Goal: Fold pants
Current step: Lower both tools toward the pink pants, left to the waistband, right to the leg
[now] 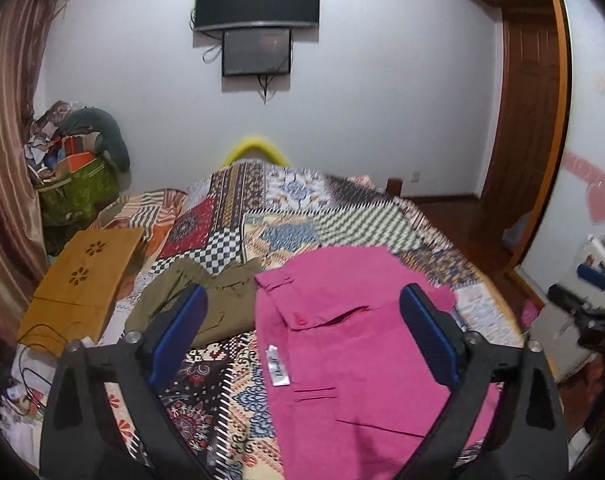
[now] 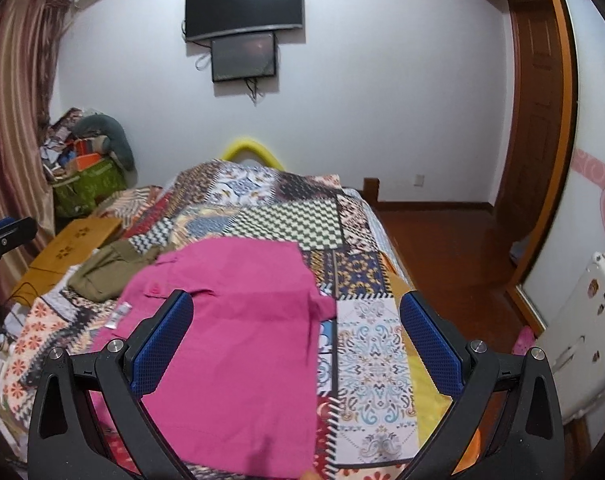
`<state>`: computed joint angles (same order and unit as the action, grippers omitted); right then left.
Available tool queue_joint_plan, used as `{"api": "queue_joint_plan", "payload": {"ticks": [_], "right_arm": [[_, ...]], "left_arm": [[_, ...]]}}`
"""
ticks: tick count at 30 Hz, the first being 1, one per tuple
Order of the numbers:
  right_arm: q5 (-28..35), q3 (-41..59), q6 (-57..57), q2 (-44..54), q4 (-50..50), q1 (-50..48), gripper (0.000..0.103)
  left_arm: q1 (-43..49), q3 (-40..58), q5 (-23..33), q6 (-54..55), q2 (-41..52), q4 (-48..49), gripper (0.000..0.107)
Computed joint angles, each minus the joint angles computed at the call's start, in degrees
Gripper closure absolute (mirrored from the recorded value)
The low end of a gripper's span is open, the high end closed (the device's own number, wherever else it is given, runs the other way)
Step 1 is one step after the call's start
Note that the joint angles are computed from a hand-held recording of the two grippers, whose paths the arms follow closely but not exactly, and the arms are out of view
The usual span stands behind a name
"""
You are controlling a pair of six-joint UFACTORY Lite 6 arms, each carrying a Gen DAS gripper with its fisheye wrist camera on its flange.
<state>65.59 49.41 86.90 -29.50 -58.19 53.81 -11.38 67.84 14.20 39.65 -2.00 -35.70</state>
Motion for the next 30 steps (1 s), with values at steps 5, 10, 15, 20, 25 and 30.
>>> {"api": "queue_joint_plan", "payload": {"ticks": [5, 10, 15, 20, 25, 30], "right_arm": [[-8.20, -3.35, -3.67, -0.88, 1.99, -8.41, 0.002], [-17.89, -5.42, -7.36, 2.28, 4.56, -16.94, 0.015], [-28.74, -7.40, -12.31, 4.77, 9.93, -26.43, 0.031], [-35.68, -8.14, -16.91, 8.45, 13.50, -32.50, 0.046], [-40.16, -8.41, -16.75, 12.66, 12.62, -34.97, 0.049], [-44.12, -7.76, -18.13, 17.32, 12.60, -37.65, 0.049]], "left_arm": [[-0.24, 4.24, -1.57, 0.39, 8.50, 1.70, 0.020], [0.13, 11.96, -0.06, -4.42, 19.16, 7.29, 0.026], [0.21, 19.88, 2.76, -7.73, 28.97, 12.67, 0.044], [0.77, 28.95, 7.88, -8.30, 39.12, 14.10, 0.045], [1.23, 37.96, 13.18, -11.58, 47.96, 16.24, 0.045], [2.30, 45.75, 19.03, -11.88, 54.71, 13.75, 0.045]]}}
